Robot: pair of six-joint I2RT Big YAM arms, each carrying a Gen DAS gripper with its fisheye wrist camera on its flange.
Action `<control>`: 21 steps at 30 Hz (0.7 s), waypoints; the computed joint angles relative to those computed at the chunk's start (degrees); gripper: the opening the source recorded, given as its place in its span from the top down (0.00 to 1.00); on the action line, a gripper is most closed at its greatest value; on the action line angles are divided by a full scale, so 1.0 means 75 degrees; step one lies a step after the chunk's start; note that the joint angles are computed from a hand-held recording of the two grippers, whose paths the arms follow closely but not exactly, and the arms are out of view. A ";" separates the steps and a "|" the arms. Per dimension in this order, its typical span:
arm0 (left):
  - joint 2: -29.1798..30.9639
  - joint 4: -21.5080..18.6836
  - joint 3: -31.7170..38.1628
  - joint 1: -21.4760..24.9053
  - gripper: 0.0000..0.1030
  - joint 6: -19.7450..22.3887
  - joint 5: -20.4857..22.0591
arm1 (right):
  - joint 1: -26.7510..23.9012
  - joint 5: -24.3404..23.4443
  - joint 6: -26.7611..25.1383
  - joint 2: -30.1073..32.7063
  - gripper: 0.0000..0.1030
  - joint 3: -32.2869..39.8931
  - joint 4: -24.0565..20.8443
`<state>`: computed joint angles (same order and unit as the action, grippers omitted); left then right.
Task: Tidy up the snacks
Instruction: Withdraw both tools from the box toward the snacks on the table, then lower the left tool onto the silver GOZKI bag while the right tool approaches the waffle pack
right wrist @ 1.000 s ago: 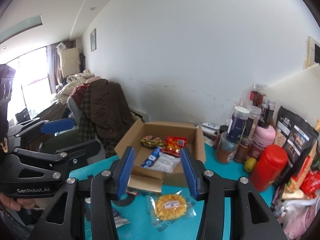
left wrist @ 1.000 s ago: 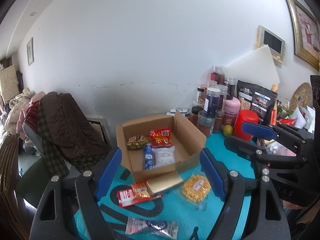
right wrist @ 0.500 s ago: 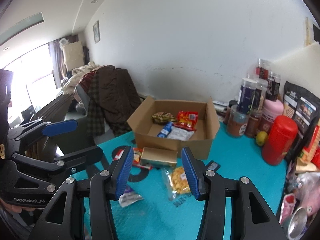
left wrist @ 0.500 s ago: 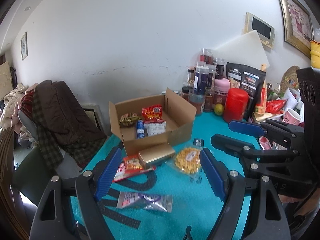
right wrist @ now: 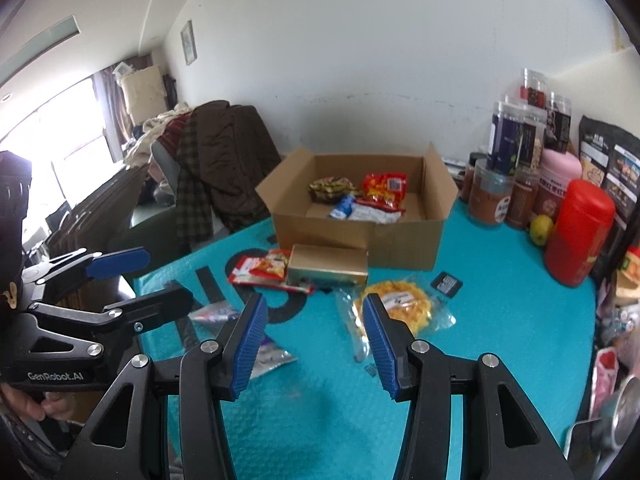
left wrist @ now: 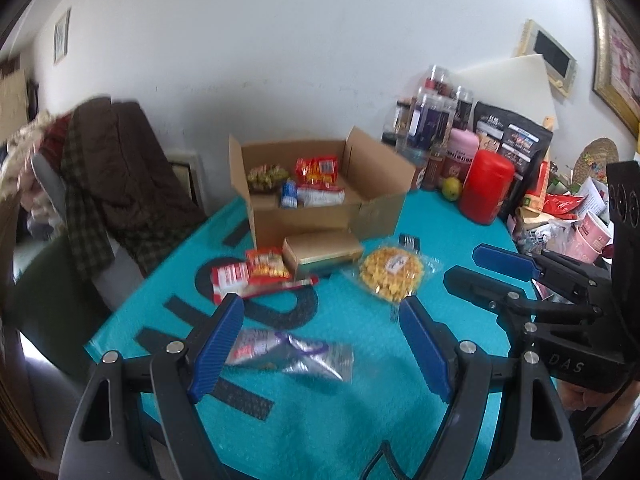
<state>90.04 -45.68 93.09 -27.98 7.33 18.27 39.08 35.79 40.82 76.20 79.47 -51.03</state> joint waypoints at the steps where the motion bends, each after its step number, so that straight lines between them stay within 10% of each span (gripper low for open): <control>1: 0.0075 -0.0084 0.0031 0.0012 0.22 -0.0019 0.0037 | -0.0041 -0.0071 0.0068 0.0026 0.52 -0.0052 -0.0013; 13: 0.0972 -0.1032 0.0387 0.0232 0.22 -0.0584 0.0268 | -0.0545 -0.0767 0.0680 0.0365 0.38 -0.0407 -0.0281; 21: 0.1711 -0.1762 0.1024 0.0168 0.22 -0.0706 0.0413 | -0.0891 -0.0645 0.0492 0.0627 0.00 -0.0247 -0.0661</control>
